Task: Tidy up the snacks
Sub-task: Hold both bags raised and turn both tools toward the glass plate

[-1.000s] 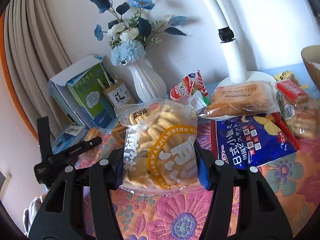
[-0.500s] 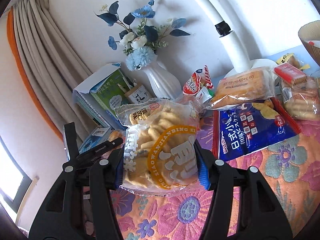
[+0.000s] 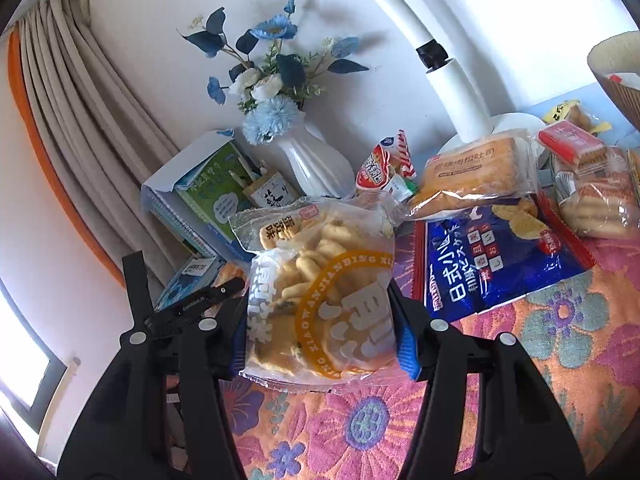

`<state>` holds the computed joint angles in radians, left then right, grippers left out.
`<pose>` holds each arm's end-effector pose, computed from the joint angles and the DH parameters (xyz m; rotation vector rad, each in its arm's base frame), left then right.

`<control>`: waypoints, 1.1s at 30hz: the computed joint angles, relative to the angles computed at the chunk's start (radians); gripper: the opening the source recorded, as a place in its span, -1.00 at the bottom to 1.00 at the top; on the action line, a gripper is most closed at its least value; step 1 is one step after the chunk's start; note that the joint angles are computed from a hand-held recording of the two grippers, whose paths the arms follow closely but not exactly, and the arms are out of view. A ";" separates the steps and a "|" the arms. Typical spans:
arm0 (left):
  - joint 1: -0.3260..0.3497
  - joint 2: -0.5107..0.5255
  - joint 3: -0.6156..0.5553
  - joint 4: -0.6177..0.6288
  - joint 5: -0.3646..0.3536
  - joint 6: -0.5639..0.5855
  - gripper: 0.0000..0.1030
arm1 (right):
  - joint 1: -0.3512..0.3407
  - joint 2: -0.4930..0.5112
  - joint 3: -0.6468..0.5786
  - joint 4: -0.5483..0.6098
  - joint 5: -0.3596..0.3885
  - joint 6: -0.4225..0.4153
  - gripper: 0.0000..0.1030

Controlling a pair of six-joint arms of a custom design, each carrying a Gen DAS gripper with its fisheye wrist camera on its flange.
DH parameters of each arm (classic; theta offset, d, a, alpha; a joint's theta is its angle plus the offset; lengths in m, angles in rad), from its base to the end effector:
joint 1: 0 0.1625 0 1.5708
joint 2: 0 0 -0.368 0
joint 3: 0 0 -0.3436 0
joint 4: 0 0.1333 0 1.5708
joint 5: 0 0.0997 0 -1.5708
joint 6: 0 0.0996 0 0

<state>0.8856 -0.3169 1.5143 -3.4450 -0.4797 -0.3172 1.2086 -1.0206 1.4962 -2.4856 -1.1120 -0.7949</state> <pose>-0.1964 -0.5905 -0.0161 -0.0581 2.1958 -1.2895 -0.0559 -0.6483 0.2804 -0.7595 2.7613 -0.8996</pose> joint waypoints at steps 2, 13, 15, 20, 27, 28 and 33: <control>0.000 0.000 -0.004 0.023 0.010 -0.016 -0.12 | 0.000 0.000 0.008 -0.024 -0.005 0.007 0.13; -0.017 0.016 0.007 -0.117 0.043 0.041 -0.12 | -0.003 -0.022 0.048 -0.065 -0.003 0.010 0.13; -0.017 0.016 0.010 -0.126 0.036 0.044 -0.13 | -0.004 -0.023 0.050 -0.068 -0.001 0.007 0.13; -0.012 0.004 0.020 -0.092 0.032 -0.006 -0.13 | -0.002 -0.014 0.035 -0.054 -0.006 0.023 0.13; -0.005 0.008 0.016 -0.141 0.000 0.023 -0.12 | 0.018 -0.001 0.023 -0.046 -0.069 0.023 0.13; 0.001 0.005 0.022 -0.171 -0.031 0.040 -0.12 | 0.027 0.009 0.010 -0.034 -0.094 0.025 0.13; 0.004 0.005 0.019 -0.162 -0.034 0.028 -0.12 | 0.027 0.011 0.008 -0.034 -0.097 0.028 0.13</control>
<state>0.8894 -0.3123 1.5333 -3.6070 -0.5133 -0.2889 1.2352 -1.0094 1.5039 -2.5194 -1.2086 -0.7668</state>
